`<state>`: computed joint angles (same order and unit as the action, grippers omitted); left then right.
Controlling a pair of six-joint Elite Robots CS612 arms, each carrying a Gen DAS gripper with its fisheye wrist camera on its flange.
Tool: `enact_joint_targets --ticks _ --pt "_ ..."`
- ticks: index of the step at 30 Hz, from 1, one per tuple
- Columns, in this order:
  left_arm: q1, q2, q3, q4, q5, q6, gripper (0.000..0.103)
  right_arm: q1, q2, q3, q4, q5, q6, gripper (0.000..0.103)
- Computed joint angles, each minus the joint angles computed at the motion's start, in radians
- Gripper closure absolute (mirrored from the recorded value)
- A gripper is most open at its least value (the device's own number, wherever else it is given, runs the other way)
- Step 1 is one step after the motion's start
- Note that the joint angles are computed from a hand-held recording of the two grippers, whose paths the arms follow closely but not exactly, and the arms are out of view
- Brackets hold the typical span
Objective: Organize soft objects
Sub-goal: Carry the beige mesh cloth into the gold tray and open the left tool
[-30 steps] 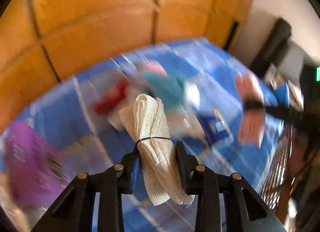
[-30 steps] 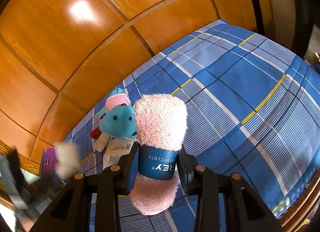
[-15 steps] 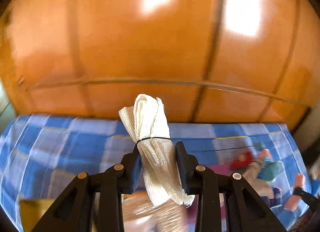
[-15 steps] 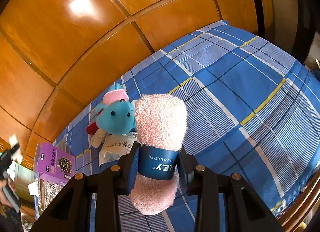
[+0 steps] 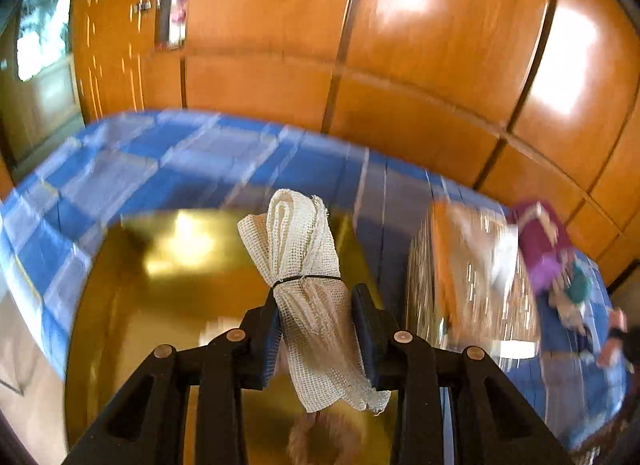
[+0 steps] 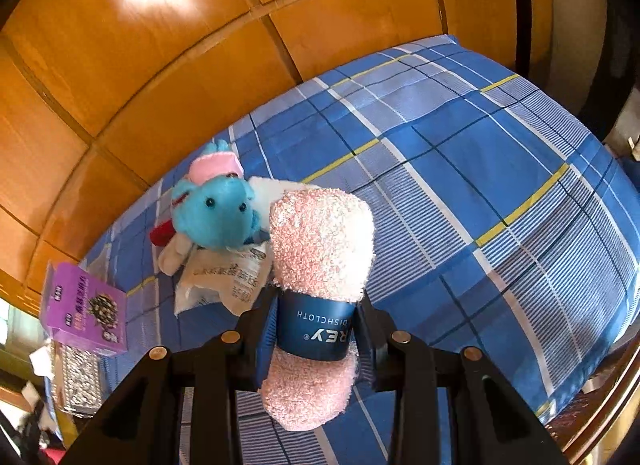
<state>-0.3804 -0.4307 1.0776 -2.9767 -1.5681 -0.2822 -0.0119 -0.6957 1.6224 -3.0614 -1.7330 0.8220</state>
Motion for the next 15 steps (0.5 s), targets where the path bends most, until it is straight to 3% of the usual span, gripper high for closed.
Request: enact_joint_targets --ticks 6,9,11,15 --pt "0.003 -0.017 0.078 0.009 -0.100 0.018 0.067 0.017 0.002 -0.049 0.146 -0.051 -0.053 0.069" --pt "0.003 -0.019 0.095 0.007 -0.130 0.056 0.061 0.025 0.007 -0.075 0.167 -0.054 -0.066 0.069" --pt "-0.001 -0.021 0.108 -0.013 -0.109 0.073 0.046 0.035 0.015 -0.109 0.182 -0.064 -0.091 0.069" --pt "0.003 -0.032 0.135 -0.068 -0.101 0.085 0.036 0.057 0.060 -0.244 0.240 -0.063 -0.166 0.069"
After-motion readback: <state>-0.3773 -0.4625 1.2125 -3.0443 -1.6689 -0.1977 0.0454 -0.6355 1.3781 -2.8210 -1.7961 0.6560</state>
